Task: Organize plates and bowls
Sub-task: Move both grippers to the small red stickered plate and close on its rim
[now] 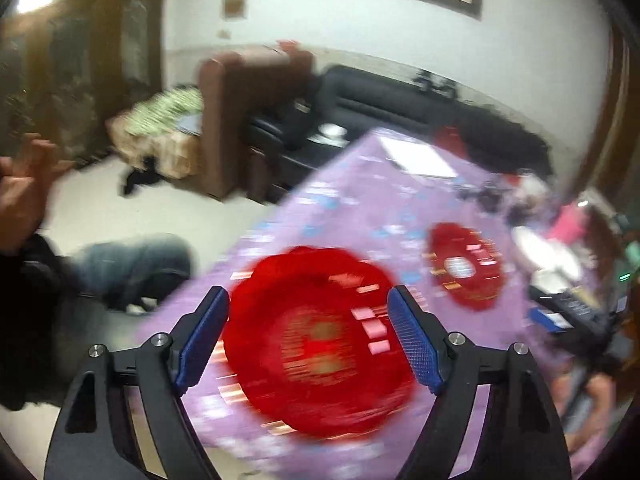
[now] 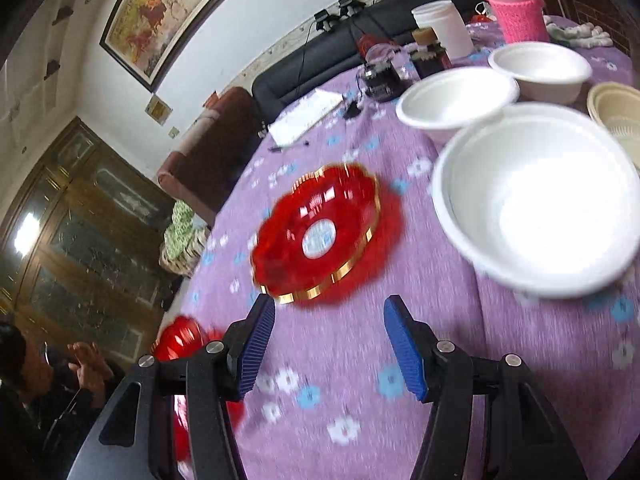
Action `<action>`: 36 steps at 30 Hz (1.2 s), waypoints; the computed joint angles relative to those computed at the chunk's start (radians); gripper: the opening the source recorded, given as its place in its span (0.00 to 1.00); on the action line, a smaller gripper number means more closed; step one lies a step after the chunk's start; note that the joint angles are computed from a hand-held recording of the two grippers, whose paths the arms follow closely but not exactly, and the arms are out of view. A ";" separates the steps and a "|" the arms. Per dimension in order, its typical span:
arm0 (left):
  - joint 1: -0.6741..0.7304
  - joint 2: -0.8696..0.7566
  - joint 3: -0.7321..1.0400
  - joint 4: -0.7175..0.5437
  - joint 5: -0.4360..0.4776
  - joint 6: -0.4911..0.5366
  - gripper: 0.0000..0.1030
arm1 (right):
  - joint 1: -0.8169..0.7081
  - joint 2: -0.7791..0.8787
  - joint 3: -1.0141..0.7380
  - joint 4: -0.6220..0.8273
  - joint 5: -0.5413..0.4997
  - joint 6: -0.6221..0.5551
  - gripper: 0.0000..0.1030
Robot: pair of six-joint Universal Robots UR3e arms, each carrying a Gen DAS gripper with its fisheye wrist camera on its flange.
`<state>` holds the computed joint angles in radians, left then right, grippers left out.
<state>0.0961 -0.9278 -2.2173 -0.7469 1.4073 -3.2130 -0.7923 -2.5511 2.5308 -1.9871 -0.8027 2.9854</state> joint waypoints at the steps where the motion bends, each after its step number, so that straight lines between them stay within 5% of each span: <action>1: -0.050 -0.105 0.067 0.010 0.005 -0.040 0.79 | 0.028 0.082 -0.006 -0.101 -0.005 0.044 0.59; 2: -0.077 -0.209 0.145 0.003 -0.038 -0.057 0.79 | 0.062 0.158 -0.008 -0.201 -0.010 0.095 0.59; 7: -0.276 -0.658 0.586 -0.091 0.037 -0.191 0.79 | 0.169 0.499 -0.094 -0.507 -0.003 0.271 0.59; 10: -0.343 -0.885 0.866 -0.212 0.119 -0.227 0.79 | 0.203 0.636 -0.164 -0.541 0.003 0.330 0.59; 14: -0.343 -1.104 1.127 -0.375 0.021 -0.222 0.79 | 0.206 0.695 -0.172 -0.522 0.022 0.324 0.59; 25: -0.318 -1.312 1.321 -0.480 -0.121 -0.272 0.79 | 0.189 0.724 -0.173 -0.444 0.014 0.301 0.62; 36: -0.347 -1.393 1.434 -0.561 -0.080 -0.263 0.79 | 0.181 0.755 -0.140 -0.525 0.023 0.341 0.62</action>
<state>-0.2510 -2.3211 -0.7837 -1.3080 1.3277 -3.4762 -0.6113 -1.7959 2.3905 -2.5123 -0.7794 3.3266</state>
